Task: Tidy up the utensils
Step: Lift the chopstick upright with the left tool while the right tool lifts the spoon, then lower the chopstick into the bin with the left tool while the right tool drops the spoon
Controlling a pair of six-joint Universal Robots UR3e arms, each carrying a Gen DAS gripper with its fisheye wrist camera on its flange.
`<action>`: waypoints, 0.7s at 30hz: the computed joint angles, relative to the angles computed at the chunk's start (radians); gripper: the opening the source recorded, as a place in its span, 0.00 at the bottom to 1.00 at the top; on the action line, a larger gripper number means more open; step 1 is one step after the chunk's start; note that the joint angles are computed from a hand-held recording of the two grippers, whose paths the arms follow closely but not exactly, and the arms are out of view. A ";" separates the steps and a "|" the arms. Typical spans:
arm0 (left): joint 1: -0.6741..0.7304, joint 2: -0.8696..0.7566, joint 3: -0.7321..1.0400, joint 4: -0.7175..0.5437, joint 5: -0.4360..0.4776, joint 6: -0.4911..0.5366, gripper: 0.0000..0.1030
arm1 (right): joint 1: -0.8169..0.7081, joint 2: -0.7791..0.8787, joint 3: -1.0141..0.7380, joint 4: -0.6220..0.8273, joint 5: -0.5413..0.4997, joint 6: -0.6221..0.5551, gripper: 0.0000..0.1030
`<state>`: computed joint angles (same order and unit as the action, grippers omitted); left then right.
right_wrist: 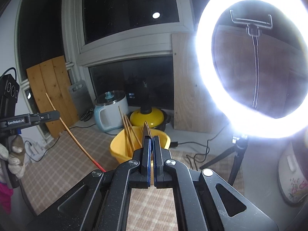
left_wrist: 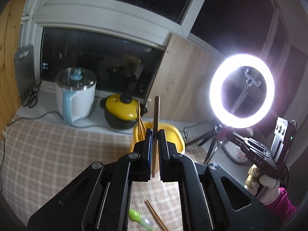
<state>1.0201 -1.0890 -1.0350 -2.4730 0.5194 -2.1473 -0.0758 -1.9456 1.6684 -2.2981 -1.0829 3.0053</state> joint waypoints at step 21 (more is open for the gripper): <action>-0.486 -0.295 -0.164 1.086 0.254 -0.747 0.03 | 0.179 0.369 -0.297 -0.149 -0.267 0.055 0.00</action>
<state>0.5339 -1.3838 -1.1986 -1.3866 0.7730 -2.8945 0.1034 -1.5763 1.3717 -2.4469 -1.3503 3.0604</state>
